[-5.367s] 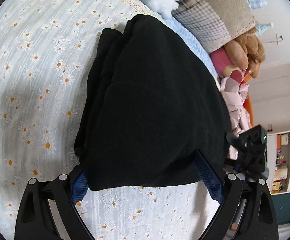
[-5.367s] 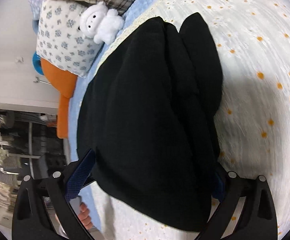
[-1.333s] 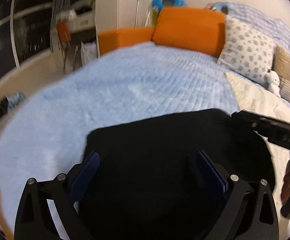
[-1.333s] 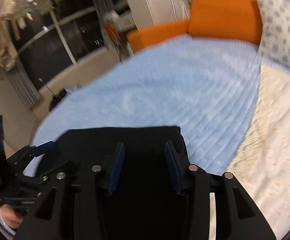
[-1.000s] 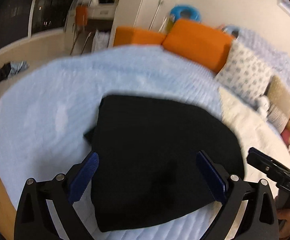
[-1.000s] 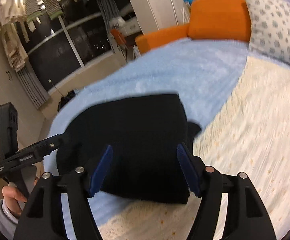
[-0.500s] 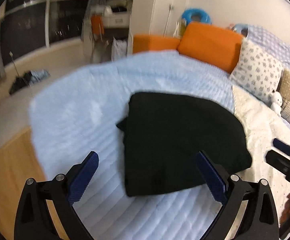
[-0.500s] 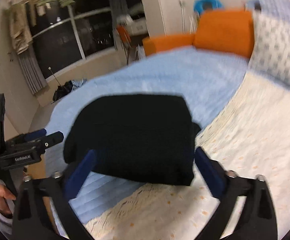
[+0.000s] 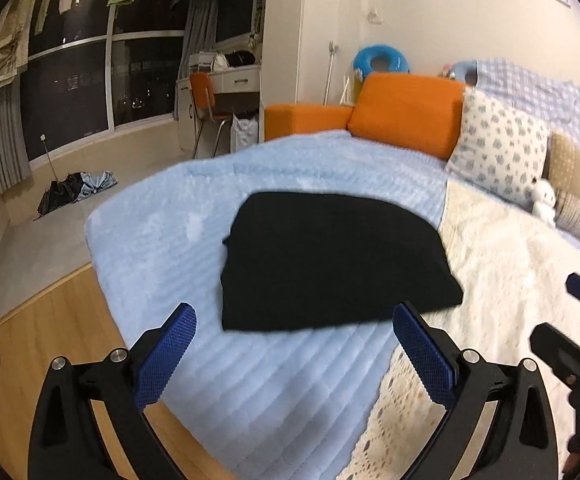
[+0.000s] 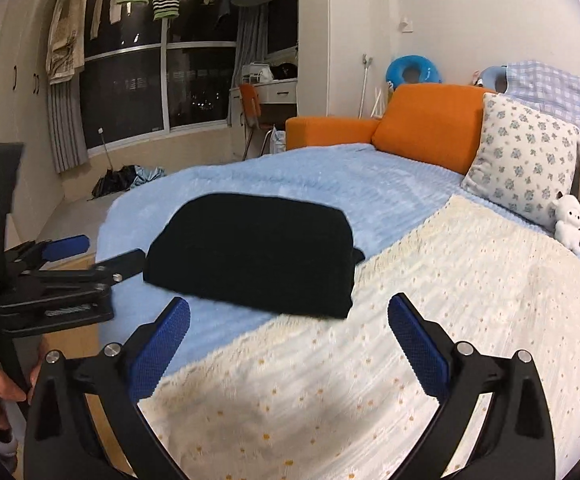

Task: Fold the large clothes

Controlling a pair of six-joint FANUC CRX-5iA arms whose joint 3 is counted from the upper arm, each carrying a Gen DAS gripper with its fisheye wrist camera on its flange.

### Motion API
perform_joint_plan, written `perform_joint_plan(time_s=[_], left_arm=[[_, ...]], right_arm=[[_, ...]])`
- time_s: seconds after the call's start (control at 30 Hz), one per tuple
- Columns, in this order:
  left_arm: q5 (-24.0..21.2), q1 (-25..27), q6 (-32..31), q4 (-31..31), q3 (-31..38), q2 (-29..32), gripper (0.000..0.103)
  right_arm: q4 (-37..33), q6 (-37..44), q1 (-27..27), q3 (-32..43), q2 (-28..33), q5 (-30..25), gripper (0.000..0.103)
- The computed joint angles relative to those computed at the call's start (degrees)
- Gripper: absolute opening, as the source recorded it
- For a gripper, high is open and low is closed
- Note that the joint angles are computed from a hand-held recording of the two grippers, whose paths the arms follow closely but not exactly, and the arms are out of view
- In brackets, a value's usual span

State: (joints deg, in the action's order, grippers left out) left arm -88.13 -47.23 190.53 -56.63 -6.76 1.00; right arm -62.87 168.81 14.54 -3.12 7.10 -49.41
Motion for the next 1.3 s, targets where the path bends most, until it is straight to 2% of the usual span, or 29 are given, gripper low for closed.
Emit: perform_joint_plan(time_s=[0.1,0.27,0.4,0.57,0.87,1.3], left_arm=[[0.22,1.04,-1.14,1.59,0.31,1.70,0.100],[-0.87,0.18,-3.49,0.11,1.41,3.96,0.100],[0.89,0.53,-4.12,-0.47,0.86,4.29,0.100],[3.10,1.89,-2.10,0.49,-1.01,3.10,0.100],[4.35,2.85,0.76,1.23,-2.99,1.76,0.100],[2.35,1.48,1.56,0.11,-2.30,2.06,0.100]], right_arm=[[-1.56,1.35,-0.88,-0.68,0.85,-0.14,0.098],[-2.40,3.10,-0.04,-1.39,1.87,1.72,0.098],[-3.16,5.27,0.73,-1.99,2.10,2.93,0.098],[-2.82,5.40,1.59,-2.32,2.53,4.35,0.098],[-2.34,5.19,2.24,-2.49,2.69,5.18,0.098],[-3.48,6.51,1.99,-2.94,2.35,5.67,0.098]])
